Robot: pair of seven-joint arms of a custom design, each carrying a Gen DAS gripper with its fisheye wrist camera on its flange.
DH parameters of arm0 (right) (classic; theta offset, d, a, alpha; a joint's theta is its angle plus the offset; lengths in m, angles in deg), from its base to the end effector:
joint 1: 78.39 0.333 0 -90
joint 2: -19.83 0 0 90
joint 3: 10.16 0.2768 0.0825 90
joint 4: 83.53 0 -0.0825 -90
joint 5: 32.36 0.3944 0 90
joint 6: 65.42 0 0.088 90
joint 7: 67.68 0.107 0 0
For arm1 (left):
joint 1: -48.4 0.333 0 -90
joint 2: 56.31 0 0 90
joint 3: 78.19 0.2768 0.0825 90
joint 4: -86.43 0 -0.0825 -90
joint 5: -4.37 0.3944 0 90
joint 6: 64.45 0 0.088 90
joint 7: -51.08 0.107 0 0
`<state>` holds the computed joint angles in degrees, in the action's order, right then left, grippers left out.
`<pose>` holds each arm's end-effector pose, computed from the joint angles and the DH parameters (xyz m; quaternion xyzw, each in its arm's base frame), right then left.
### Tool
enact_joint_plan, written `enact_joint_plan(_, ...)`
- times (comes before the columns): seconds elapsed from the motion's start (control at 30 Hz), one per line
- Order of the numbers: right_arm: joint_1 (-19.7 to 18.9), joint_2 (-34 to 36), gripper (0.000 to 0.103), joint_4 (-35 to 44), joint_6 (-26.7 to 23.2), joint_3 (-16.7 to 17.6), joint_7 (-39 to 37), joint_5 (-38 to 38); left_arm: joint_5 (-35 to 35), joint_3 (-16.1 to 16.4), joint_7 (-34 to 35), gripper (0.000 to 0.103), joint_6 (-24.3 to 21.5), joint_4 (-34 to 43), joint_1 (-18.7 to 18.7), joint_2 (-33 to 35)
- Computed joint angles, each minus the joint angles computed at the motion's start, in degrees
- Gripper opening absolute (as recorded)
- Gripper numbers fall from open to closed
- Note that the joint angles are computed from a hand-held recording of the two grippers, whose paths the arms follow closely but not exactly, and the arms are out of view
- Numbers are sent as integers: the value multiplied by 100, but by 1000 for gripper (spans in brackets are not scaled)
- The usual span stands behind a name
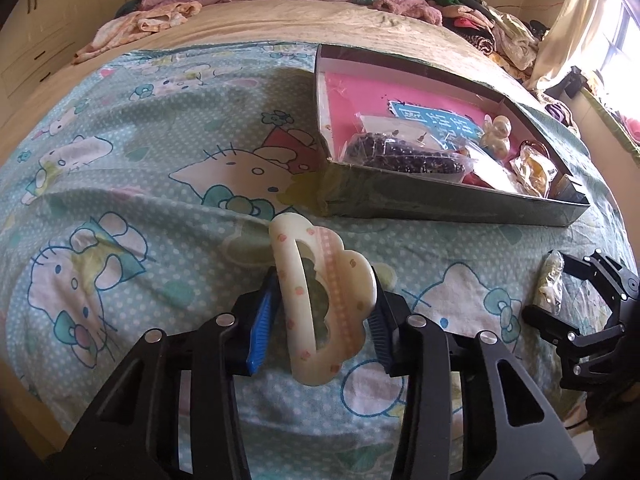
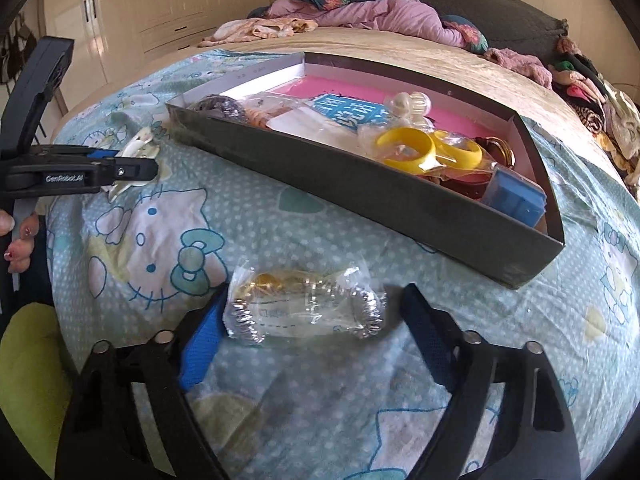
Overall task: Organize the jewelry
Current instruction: 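Grasp the bagged gold bracelet with the right gripper while the left gripper grasps the cream cloud-shaped claw clip, then lower the bracelet bag and claw clip into the grey box and open both grippers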
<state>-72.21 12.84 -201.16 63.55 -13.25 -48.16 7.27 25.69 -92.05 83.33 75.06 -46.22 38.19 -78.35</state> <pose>0.5641 0.0474 0.4881 -0.8942 0.2997 -0.0880 0.3207 0.4556 -0.2098 0.5022 -0.7824 0.5432 -0.2191 0.2118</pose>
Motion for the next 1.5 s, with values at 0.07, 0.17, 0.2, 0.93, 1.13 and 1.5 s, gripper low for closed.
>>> enact_joint_plan(0.07,17,-96,70,-91,51,9,-121,8,46,-14,-11,30,67,-26,1,-40)
enact_joint_plan(0.17,22,-153,69,-78,-160,-41,-219,87,318,-124,-183,30,199,-89,68,-204)
enact_joint_plan(0.2,19,-190,69,-87,-192,-52,-245,110,394,-162,-224,30,200,-64,81,-225)
enact_joint_plan(0.93,-157,250,69,1126,-101,-169,-364,1233,1120,-236,-103,30,477,1238,140,561)
enact_joint_plan(1.13,-278,603,69,1586,19,-85,-283,1390,1129,-155,48,30,445,1626,78,949)
enact_joint_plan(1.5,-453,980,69,1975,154,69,-109,1363,1011,-35,256,30,502,1987,-34,1398)
